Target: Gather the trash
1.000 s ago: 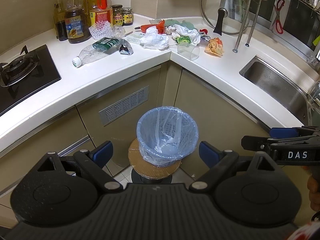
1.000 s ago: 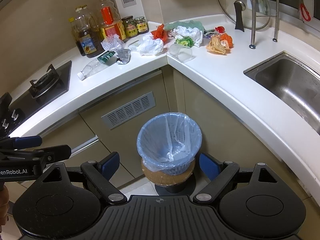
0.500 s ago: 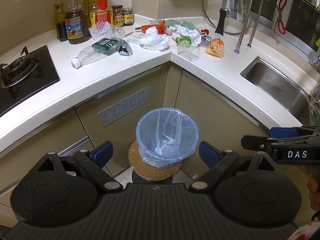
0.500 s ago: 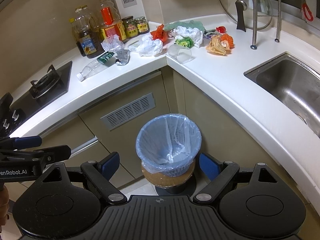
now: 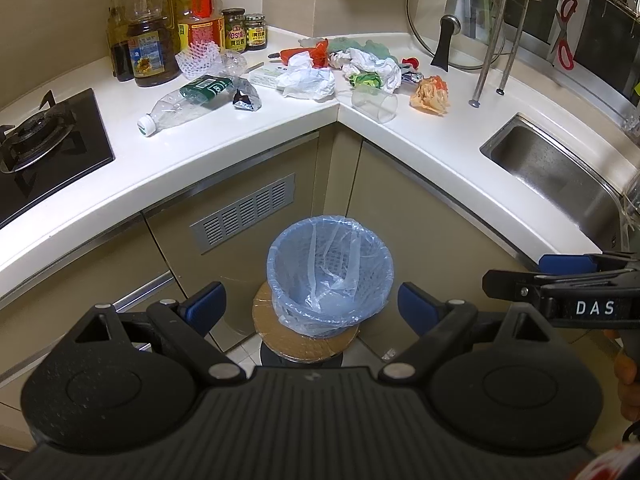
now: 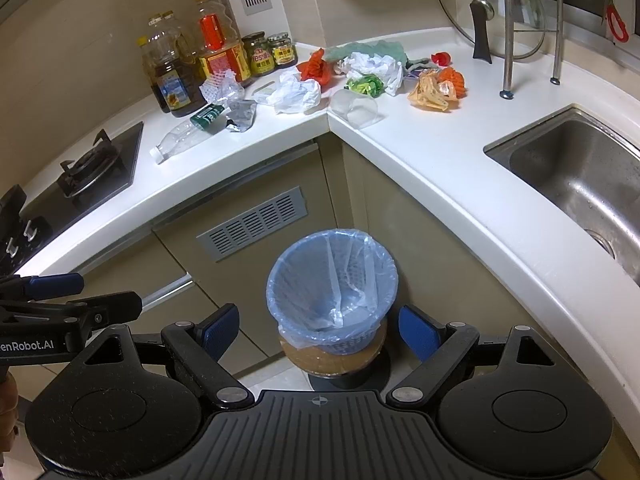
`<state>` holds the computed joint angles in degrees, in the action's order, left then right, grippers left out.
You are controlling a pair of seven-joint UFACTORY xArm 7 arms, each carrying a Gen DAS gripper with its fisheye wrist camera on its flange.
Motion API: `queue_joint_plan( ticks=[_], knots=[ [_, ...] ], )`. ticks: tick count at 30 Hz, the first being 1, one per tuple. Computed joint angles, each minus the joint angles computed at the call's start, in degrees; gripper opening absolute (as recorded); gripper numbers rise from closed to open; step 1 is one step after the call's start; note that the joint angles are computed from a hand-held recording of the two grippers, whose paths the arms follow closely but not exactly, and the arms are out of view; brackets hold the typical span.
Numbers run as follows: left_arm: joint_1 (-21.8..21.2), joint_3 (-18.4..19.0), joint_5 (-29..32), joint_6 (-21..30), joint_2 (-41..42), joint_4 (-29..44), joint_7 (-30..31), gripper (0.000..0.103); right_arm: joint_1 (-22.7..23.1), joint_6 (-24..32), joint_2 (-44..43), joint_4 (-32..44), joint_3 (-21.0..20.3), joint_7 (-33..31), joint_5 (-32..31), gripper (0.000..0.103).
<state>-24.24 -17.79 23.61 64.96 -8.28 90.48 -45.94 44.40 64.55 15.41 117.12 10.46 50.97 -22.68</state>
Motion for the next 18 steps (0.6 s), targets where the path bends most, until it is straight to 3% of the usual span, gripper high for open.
queue_joint_plan(
  ticks=[11,18],
  knots=[
    [-1.94,-0.22,4.86,1.82,4.0,3.67,-4.47,0.092,-3.14,-5.43,-2.95,-5.59,0.56,-2.17,1.81,0.087],
    [-3.31,0.49,8.87,3.31,5.44,5.08,-9.18,0.092,-6.32,-13.08,-4.61,-10.15,0.48,-4.88,2.63,0.087]
  ],
)
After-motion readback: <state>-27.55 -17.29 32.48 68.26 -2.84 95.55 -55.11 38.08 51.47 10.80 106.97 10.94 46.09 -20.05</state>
